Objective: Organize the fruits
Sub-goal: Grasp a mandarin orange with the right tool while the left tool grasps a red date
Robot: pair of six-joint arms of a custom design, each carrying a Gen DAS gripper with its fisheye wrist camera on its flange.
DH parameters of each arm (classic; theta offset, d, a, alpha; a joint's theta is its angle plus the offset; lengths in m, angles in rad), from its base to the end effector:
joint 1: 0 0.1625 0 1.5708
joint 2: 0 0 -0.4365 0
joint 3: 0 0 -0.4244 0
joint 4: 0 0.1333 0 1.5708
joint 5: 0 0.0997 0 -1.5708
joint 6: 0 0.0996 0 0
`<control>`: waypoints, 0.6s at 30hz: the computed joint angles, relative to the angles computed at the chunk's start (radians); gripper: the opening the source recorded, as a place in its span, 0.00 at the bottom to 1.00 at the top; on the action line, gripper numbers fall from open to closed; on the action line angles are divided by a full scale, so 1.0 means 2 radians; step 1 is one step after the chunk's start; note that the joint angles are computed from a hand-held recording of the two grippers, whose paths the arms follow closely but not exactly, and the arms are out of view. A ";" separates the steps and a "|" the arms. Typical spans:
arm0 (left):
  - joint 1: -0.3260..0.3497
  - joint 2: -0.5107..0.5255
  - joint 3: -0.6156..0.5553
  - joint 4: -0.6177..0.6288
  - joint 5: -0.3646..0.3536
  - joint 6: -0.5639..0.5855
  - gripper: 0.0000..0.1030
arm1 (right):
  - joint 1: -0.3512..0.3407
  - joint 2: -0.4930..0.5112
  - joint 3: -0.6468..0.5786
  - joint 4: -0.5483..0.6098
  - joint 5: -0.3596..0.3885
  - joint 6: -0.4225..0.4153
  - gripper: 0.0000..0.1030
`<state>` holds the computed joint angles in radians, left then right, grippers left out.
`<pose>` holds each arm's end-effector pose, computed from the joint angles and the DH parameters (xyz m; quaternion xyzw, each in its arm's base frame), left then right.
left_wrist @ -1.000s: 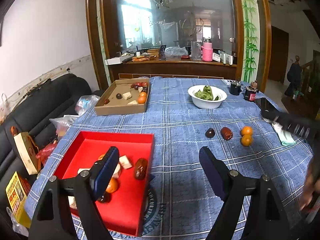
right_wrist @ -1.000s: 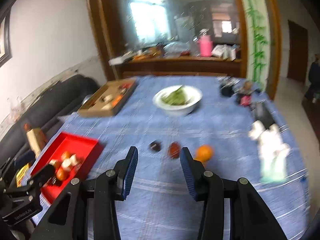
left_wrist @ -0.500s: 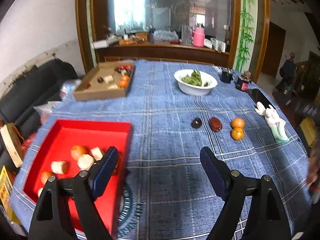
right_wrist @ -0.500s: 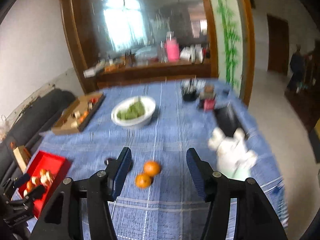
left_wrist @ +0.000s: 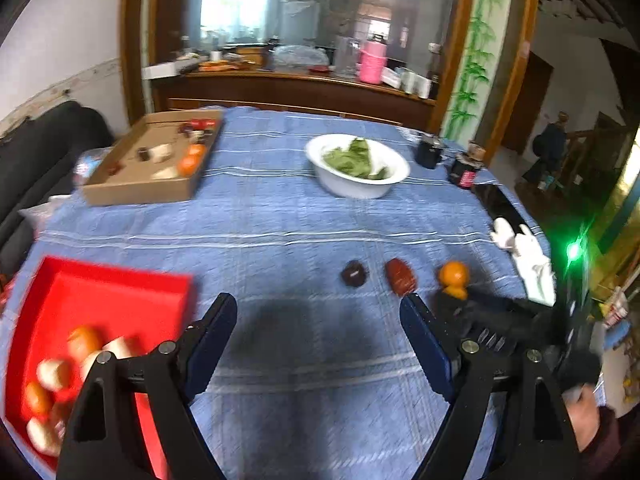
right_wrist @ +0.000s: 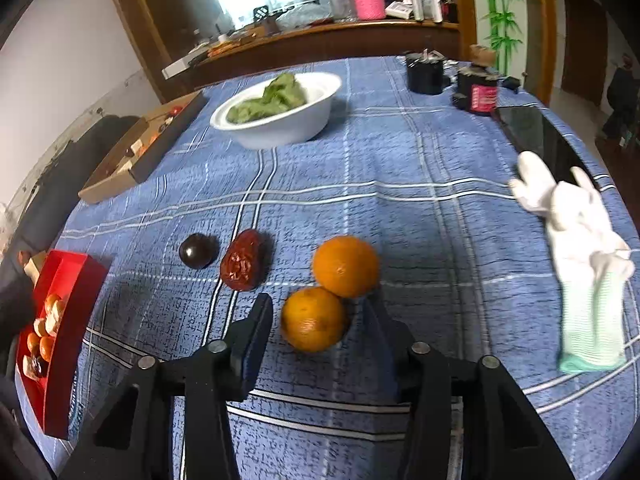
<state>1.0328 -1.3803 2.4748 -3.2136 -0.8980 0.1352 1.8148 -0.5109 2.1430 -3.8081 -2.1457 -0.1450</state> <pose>-0.0387 -0.4461 0.1994 0.2158 0.8872 -0.3140 0.2602 0.1938 -0.4508 -0.0597 0.0940 -0.9145 0.2988 0.2562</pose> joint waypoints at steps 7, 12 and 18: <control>0.026 0.090 -0.079 0.040 -0.056 -0.018 0.57 | -0.002 0.003 0.006 -0.020 0.000 -0.008 0.34; 0.024 0.153 -0.120 0.052 -0.050 0.002 0.56 | -0.014 -0.011 0.022 -0.014 0.024 0.010 0.34; 0.022 0.188 -0.136 0.072 -0.025 0.024 0.28 | -0.019 -0.020 0.027 -0.002 0.036 0.022 0.34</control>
